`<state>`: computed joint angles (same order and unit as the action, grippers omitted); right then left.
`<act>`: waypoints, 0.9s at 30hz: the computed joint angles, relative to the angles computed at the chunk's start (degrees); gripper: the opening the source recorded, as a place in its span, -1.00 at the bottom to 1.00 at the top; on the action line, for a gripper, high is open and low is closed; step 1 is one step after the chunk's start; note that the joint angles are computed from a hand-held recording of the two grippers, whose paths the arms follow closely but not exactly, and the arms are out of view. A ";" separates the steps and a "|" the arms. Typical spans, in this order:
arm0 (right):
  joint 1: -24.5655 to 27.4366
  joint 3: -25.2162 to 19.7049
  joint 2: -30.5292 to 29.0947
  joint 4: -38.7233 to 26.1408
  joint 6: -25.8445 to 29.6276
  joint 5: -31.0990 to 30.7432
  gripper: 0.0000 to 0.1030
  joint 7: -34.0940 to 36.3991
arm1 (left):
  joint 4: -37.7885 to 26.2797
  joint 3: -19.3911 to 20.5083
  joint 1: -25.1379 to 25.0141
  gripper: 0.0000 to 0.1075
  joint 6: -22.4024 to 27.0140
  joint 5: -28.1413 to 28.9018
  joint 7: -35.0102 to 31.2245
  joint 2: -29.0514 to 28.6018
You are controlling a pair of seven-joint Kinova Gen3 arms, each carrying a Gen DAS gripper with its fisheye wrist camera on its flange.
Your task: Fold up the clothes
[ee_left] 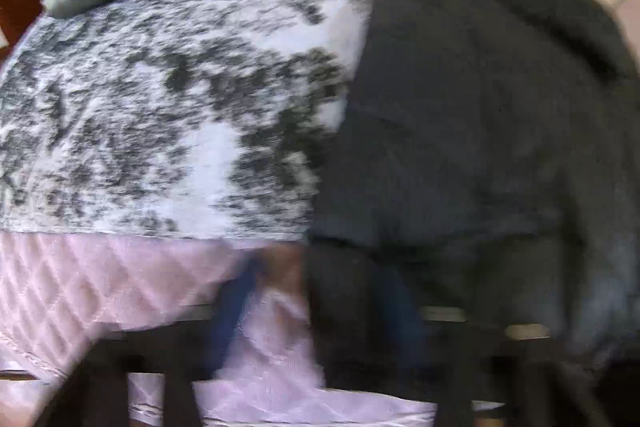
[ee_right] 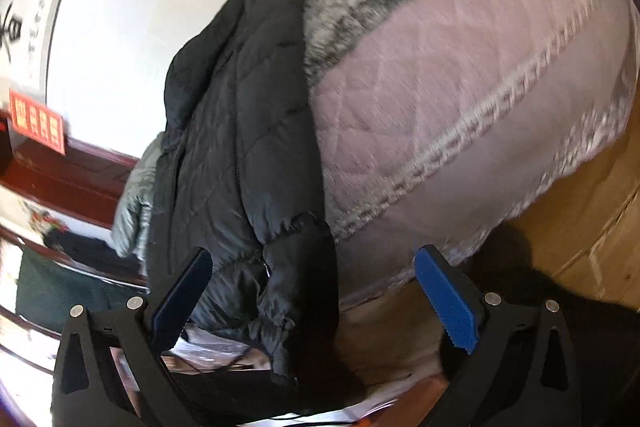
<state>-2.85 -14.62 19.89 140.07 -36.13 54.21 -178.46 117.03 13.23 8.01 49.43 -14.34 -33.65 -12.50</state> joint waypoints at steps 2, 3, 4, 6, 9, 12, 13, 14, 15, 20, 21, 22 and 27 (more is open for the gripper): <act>1.20 -0.25 2.89 0.76 -4.55 0.38 0.99 0.16 | -0.10 2.15 -1.08 -0.83 -0.41 -0.61 2.03 -0.29; 1.81 -0.96 4.29 1.09 -6.36 0.21 0.99 0.64 | -0.31 2.99 -0.81 -0.85 -0.18 -1.96 3.83 0.04; 2.28 -1.49 5.83 1.45 -8.35 0.00 0.99 1.34 | -0.48 2.77 -0.02 -0.86 -0.15 -2.37 4.69 0.24; 2.16 -3.23 8.30 0.49 -9.79 1.29 0.99 1.31 | -0.52 2.18 0.65 -0.86 -0.70 -1.76 4.63 0.37; -1.89 -3.76 8.15 -3.34 -5.25 6.38 -0.08 -1.16 | -0.13 0.78 1.12 -0.86 -2.04 0.32 4.05 -0.88; -2.90 -4.68 4.97 -4.30 -1.99 12.04 -0.94 -5.25 | -0.28 0.80 1.24 -0.87 -1.78 2.12 3.07 -3.80; -3.28 -4.03 3.75 -3.99 -2.56 13.47 -0.95 -6.36 | -0.87 1.68 1.30 -0.87 -0.73 2.37 2.97 -4.86; -2.73 -3.28 1.88 -3.26 -4.06 15.62 -0.95 -8.12 | -1.50 2.56 1.35 -0.87 0.32 2.64 2.85 -5.89; -1.23 -2.81 -0.18 -2.30 -6.39 17.95 -0.95 -10.17 | -2.19 3.43 1.39 -0.87 1.37 2.90 2.73 -6.87; -0.67 2.38 -9.87 0.62 -14.13 29.60 -0.95 -21.17 | -6.89 8.31 2.09 -0.87 6.35 5.41 2.42 -11.20; -0.88 2.89 -11.96 1.07 -15.08 31.93 -0.95 -23.50 | -8.16 9.36 2.23 -0.87 7.31 6.01 2.33 -11.90; -1.41 3.83 -14.07 1.48 -16.23 34.26 -0.94 -25.83 | -9.72 9.39 2.99 -0.87 8.07 6.75 1.45 -12.30; -1.64 6.79 -20.53 -3.81 -23.08 40.89 -0.94 -37.48 | -18.48 2.43 6.13 -0.87 7.37 12.70 -8.88 -9.63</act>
